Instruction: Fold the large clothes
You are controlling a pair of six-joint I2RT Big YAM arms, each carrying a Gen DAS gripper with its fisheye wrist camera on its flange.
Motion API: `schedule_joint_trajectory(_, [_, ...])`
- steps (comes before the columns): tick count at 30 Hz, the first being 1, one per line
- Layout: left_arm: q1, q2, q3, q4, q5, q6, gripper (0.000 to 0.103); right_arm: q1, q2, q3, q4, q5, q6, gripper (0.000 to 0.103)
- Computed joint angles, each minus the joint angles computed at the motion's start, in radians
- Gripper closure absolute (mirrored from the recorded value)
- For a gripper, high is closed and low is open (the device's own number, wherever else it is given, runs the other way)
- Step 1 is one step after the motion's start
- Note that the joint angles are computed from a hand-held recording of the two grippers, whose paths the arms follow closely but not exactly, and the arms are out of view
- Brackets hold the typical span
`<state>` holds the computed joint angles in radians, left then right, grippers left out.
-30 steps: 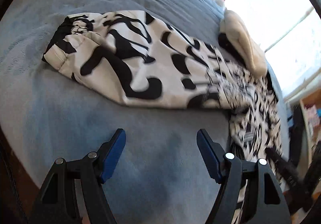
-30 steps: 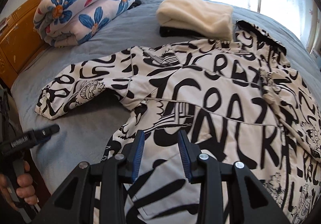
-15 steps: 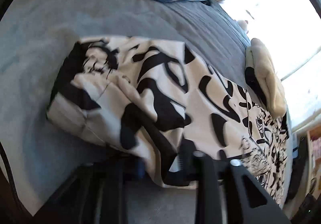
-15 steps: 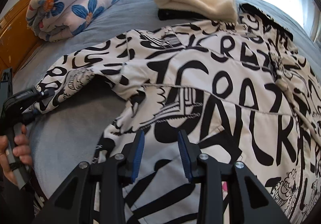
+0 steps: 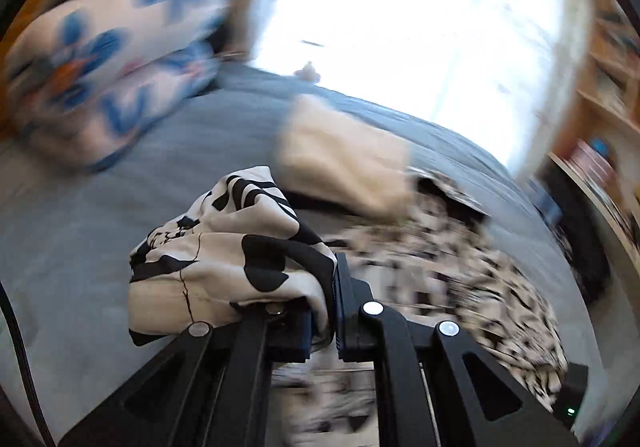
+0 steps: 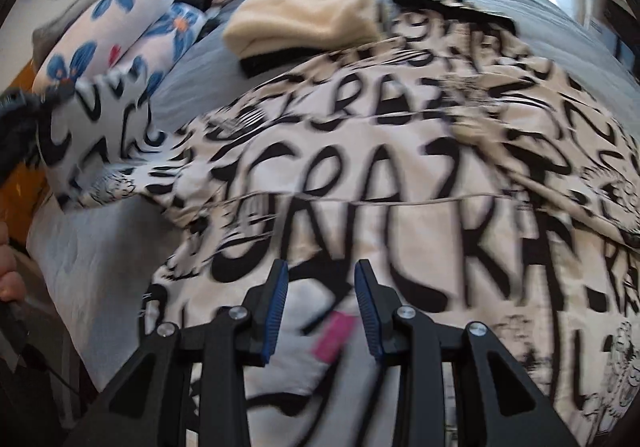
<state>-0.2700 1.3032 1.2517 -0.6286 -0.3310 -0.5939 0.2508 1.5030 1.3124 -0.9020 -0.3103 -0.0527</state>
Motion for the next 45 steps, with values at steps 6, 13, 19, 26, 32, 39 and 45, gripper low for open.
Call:
schedule_joint_trajectory(6, [-0.130, 0.286, 0.203, -0.016, 0.159, 0.023, 0.097, -0.136, 0.042, 0.040, -0.006, -0.008, 0.013, 0.068])
schedule_joint_trajectory(13, [-0.184, 0.454, 0.261, -0.082, 0.343, -0.054, 0.080, -0.217, 0.088, 0.100, -0.044, -0.044, -0.021, 0.068])
schedule_joint_trajectory(19, [-0.181, 0.354, 0.117, 0.012, 0.415, -0.079, 0.035, -0.205, 0.117, 0.157, -0.083, -0.101, -0.062, 0.068])
schedule_joint_trajectory(26, [-0.142, 0.183, -0.023, -0.005, 0.385, -0.130, 0.020, -0.148, 0.130, 0.207, -0.094, -0.122, -0.079, 0.056])
schedule_joint_trajectory(32, [-0.109, 0.081, -0.110, -0.068, 0.263, -0.186, 0.020, -0.077, 0.162, 0.281, -0.131, -0.118, -0.074, 0.046])
schedule_joint_trajectory(39, [-0.093, 0.068, -0.157, -0.080, 0.255, -0.214, 0.020, 0.007, 0.235, 0.406, -0.182, -0.084, -0.044, 0.035])
schedule_joint_trajectory(45, [-0.102, 0.068, -0.164, -0.061, 0.252, -0.208, 0.020, 0.066, 0.355, 0.524, -0.259, 0.060, -0.055, 0.032])
